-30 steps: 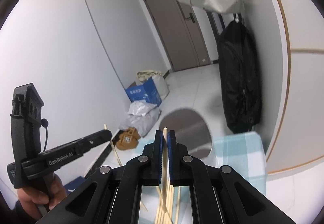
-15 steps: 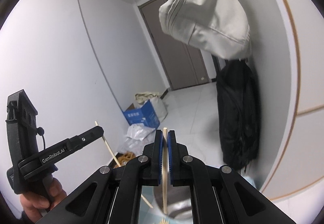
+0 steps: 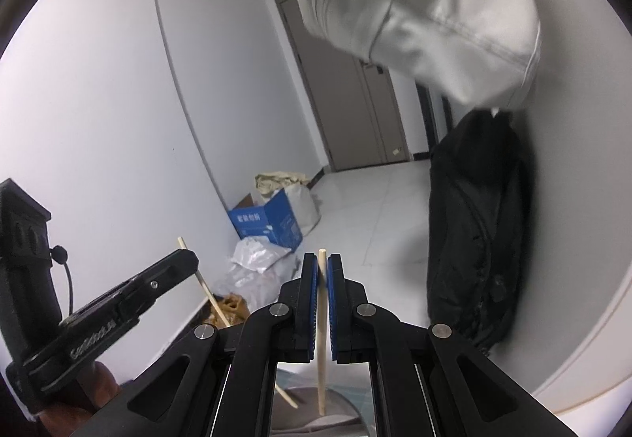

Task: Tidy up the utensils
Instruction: 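Raise both tools over the white holder and open them to drop the chopsticks, then withdraw both open tools from the holder back toward the chopstick pile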

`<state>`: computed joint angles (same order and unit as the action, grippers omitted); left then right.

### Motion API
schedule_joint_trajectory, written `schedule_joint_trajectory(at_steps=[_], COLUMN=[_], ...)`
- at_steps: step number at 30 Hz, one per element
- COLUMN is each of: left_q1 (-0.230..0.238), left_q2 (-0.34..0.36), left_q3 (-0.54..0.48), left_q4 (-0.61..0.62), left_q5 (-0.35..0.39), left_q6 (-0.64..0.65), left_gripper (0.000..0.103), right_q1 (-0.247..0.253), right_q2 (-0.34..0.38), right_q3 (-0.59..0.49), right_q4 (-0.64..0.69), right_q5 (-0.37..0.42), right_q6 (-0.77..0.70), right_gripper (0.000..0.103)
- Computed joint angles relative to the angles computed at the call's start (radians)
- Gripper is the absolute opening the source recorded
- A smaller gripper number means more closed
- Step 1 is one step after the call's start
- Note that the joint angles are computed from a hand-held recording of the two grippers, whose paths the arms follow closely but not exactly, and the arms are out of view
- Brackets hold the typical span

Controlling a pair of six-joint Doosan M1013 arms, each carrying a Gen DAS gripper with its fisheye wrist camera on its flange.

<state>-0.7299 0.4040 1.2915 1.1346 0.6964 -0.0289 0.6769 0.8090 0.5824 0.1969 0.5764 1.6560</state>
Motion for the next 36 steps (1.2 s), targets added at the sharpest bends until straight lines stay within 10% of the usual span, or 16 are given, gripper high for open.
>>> schedule_joint_trajectory(at_steps=[19,22,36], left_q1=[0.059,0.053,-0.001], left_q2=[-0.021,-0.031,-0.05], left_q3=[0.034,0.045,0.027], left_q4=[-0.422,-0.379,-0.277], left_q5=[-0.17,-0.145,0.042], left_q6=[0.296,0.227,0.103], left_gripper=[0.011,0.034,0.06], right_q1=[-0.018,-0.022,-0.022], right_q2=[0.106,0.072,-0.101], right_q3=[-0.154,-0.091,0.201], right_q4=[0.225,0.234,0.259], right_q5=[0.248,0.213,0.034], right_q6=[-0.097,-0.09,-0.104], right_gripper=[0.01,0.023,0.059])
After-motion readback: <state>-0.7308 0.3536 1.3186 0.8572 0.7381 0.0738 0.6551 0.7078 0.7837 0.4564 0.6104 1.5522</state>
